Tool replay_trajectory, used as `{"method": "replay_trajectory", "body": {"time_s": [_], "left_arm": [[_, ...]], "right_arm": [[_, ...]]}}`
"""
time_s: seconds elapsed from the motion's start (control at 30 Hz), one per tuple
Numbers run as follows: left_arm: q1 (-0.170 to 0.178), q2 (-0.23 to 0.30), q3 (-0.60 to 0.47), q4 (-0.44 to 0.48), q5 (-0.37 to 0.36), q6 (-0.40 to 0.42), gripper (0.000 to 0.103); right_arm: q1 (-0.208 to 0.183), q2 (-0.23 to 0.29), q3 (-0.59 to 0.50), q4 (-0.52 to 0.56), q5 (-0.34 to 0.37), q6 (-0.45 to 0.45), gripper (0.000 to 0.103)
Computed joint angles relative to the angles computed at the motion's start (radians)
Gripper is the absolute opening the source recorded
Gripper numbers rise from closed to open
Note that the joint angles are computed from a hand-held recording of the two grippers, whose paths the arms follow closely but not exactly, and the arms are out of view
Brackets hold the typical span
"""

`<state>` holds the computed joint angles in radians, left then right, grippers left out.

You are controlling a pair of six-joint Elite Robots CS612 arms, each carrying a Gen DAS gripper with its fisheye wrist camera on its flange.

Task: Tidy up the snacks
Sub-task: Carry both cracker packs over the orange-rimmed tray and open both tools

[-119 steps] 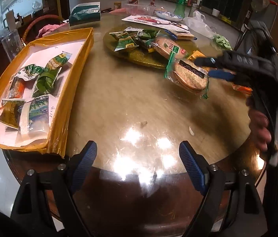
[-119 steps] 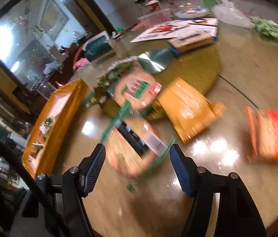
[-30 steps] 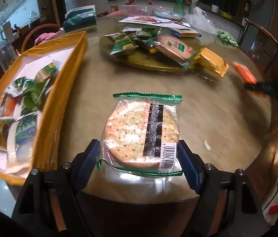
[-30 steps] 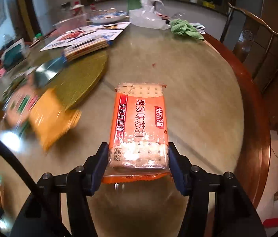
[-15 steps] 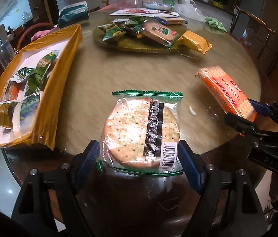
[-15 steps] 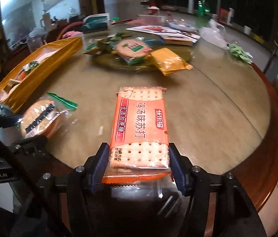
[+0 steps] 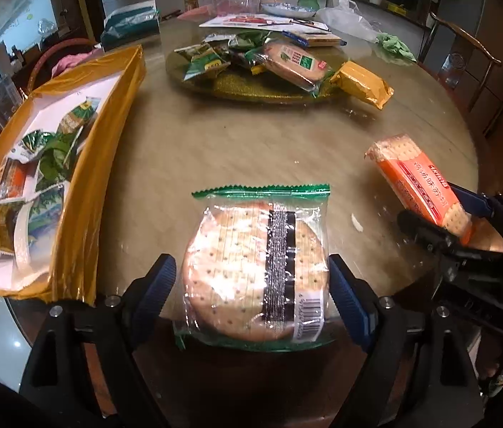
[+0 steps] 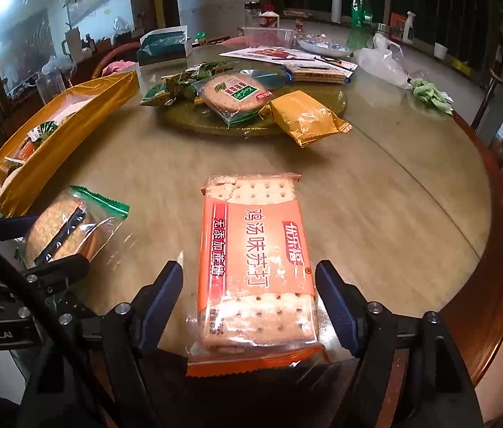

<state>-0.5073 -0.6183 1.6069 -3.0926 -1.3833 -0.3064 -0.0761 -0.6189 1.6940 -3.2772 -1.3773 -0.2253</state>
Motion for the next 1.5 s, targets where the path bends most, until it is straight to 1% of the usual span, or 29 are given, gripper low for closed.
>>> {"method": "replay_trajectory", "body": {"time_s": [0.03,0.07,0.17,0.23,0.27,0.33,0.37,0.43,0.5,0.67,0.8,0.87,0.93,1.17,1.3,1.4,1.5], "left_arm": [[-0.001,0.002,0.003,-0.017,0.005,-0.004,0.08],[-0.002,0.002,0.004,-0.023,0.018,-0.006,0.077],[0.0,0.004,0.004,-0.029,0.018,-0.011,0.077],[0.001,0.003,0.005,-0.035,0.014,-0.013,0.077],[0.005,0.002,0.007,-0.041,0.002,-0.025,0.077],[0.013,-0.004,0.018,-0.069,-0.02,-0.046,0.077],[0.016,-0.008,0.024,-0.087,-0.026,-0.061,0.077],[0.019,-0.02,0.04,-0.119,-0.014,-0.08,0.077],[0.017,-0.037,0.063,-0.153,0.03,-0.092,0.077],[0.011,-0.082,0.114,-0.217,0.19,-0.112,0.077],[0.015,-0.106,0.14,-0.251,0.264,-0.116,0.077],[0.021,-0.117,0.15,-0.261,0.298,-0.119,0.077],[0.028,-0.122,0.154,-0.272,0.312,-0.12,0.077],[0.054,-0.126,0.146,-0.283,0.341,-0.116,0.077],[0.074,-0.117,0.125,-0.273,0.334,-0.116,0.077],[0.105,-0.109,0.099,-0.253,0.289,-0.122,0.077],[0.14,-0.094,0.058,-0.231,0.249,-0.128,0.077]], "right_arm": [[0.0,0.0,-0.002,-0.001,-0.005,0.004,0.056],[-0.001,0.0,-0.004,0.005,-0.003,0.004,0.056],[0.0,0.002,-0.008,0.006,0.003,-0.009,0.056],[-0.001,0.002,-0.012,0.013,0.023,-0.017,0.056],[-0.003,0.001,-0.012,0.019,0.044,-0.017,0.056],[-0.012,-0.001,-0.016,0.048,0.123,-0.009,0.056],[-0.013,-0.002,-0.016,0.055,0.145,-0.003,0.056],[-0.013,-0.006,-0.015,0.06,0.182,0.009,0.056],[-0.008,-0.012,-0.011,0.044,0.202,0.017,0.056],[0.002,-0.033,-0.013,0.028,0.293,0.023,0.056],[0.018,-0.044,-0.034,0.044,0.356,0.019,0.056],[0.029,-0.045,-0.044,0.042,0.363,0.018,0.056],[0.043,-0.046,-0.061,0.057,0.372,0.014,0.056],[0.077,-0.033,-0.123,0.105,0.391,-0.007,0.056],[0.097,-0.01,-0.178,0.139,0.387,-0.009,0.056],[0.108,0.01,-0.228,0.187,0.386,-0.001,0.056],[0.119,0.043,-0.307,0.264,0.388,0.019,0.056]]}}
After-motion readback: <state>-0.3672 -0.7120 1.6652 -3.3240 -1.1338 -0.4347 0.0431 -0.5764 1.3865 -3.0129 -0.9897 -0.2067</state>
